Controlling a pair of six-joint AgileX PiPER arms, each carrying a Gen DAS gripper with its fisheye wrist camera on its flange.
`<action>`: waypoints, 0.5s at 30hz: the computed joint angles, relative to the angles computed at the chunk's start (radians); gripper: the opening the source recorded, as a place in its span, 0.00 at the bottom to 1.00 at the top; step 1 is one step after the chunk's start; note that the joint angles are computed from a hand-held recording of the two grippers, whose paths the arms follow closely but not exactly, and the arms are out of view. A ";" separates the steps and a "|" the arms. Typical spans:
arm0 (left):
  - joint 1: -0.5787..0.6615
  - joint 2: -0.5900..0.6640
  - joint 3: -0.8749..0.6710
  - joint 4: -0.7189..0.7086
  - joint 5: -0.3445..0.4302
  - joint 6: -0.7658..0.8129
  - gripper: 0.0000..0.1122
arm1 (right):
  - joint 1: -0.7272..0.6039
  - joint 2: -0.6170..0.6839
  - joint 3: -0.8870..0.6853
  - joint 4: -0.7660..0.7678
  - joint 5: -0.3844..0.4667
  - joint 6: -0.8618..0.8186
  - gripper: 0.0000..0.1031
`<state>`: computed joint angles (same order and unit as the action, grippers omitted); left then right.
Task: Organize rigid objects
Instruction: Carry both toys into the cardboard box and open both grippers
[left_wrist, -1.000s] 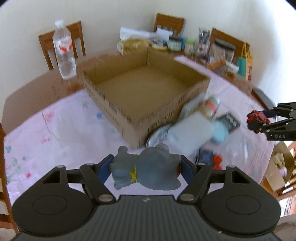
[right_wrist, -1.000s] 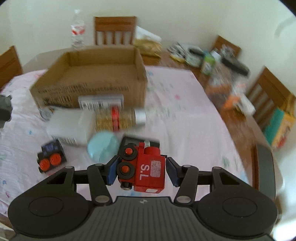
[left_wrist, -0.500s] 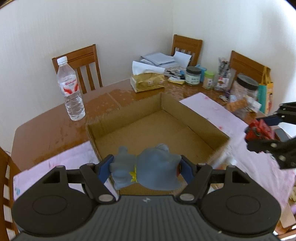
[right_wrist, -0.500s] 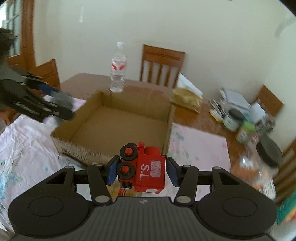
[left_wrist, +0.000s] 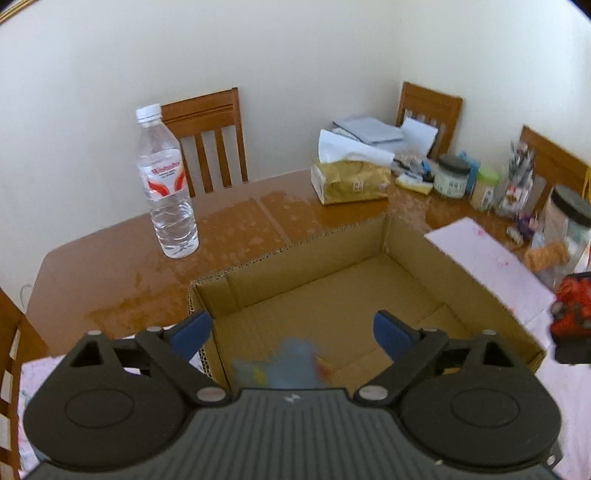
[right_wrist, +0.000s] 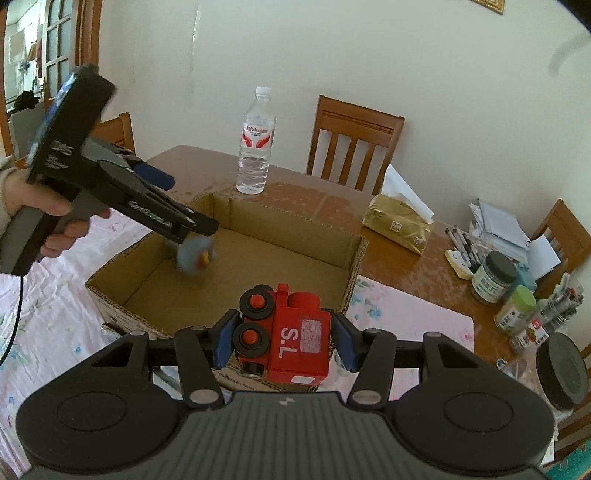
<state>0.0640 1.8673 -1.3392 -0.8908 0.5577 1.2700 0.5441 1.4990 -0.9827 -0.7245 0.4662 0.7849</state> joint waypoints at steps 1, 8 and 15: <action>0.004 -0.014 0.013 -0.008 -0.001 0.000 0.85 | -0.012 0.010 -0.008 0.021 -0.011 -0.030 0.57; 0.037 -0.191 0.214 -0.083 -0.099 0.085 0.90 | -0.078 0.100 -0.094 0.151 -0.065 -0.225 0.57; 0.116 -0.366 0.425 -0.198 -0.138 0.162 0.90 | -0.124 0.229 -0.244 0.317 -0.076 -0.452 0.57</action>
